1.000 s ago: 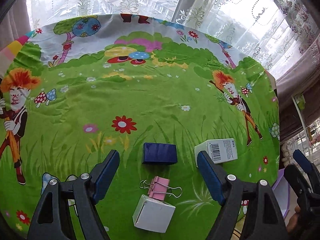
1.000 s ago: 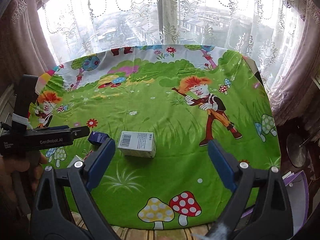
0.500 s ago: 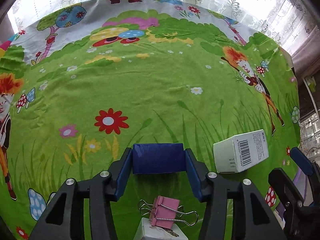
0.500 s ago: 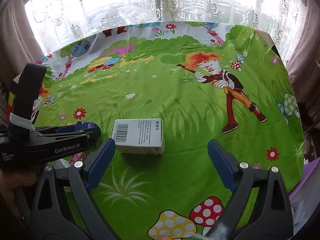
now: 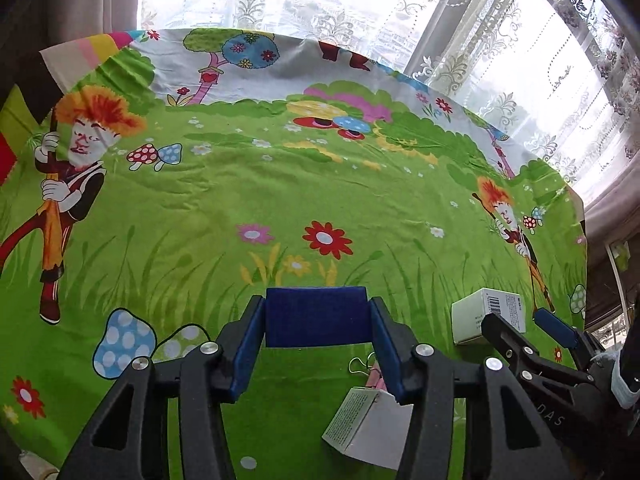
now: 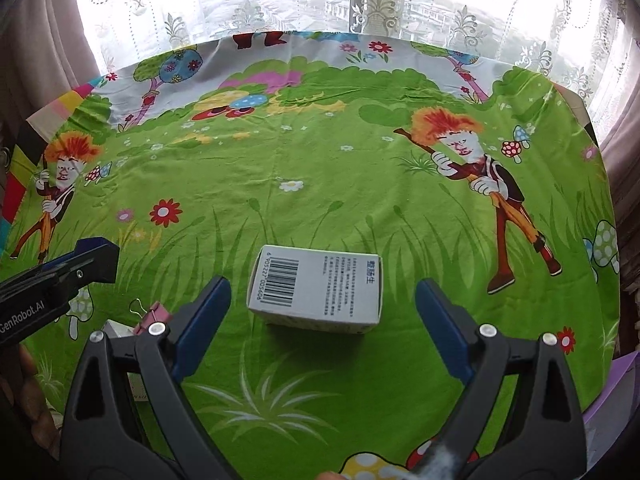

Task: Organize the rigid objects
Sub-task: 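Grasp the dark blue box with the left tool while the right tool grasps the white barcode box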

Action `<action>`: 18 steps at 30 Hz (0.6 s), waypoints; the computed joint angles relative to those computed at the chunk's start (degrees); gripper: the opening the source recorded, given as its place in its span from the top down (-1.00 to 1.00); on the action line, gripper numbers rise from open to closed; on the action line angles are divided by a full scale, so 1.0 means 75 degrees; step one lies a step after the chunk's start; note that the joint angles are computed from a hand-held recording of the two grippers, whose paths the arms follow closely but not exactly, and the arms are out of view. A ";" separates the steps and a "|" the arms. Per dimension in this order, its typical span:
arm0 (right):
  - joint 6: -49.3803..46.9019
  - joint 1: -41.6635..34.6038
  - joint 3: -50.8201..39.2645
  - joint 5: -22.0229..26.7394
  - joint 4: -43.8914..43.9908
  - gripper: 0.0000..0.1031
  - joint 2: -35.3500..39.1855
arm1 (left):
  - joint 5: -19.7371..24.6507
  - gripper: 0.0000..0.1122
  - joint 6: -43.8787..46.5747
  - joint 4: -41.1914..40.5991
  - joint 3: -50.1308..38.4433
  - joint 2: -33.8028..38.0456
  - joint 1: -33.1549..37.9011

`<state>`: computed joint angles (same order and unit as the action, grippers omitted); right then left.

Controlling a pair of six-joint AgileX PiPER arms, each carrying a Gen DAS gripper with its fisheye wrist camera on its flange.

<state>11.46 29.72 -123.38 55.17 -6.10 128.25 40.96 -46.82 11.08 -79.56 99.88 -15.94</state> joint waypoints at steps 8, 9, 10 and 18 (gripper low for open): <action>-0.0064 -0.0023 -0.1768 0.1149 0.0118 -0.81 0.1167 | -0.0294 0.07 -0.0379 0.0144 0.0434 -0.0480 -0.0408; -0.0096 -0.0020 -0.1738 0.1167 0.0152 -0.60 0.1168 | -0.0335 0.07 -0.0352 0.0089 0.0457 -0.0513 -0.0463; -0.0152 -0.0016 -0.1763 0.1254 0.0172 -0.42 0.1190 | -0.0350 0.07 -0.0368 0.0101 0.0466 -0.0539 -0.0530; 0.0076 -0.0102 0.0818 0.0050 0.0004 -0.41 -0.0430 | -0.0381 0.07 -0.0554 0.0355 0.0490 -0.0741 -0.1138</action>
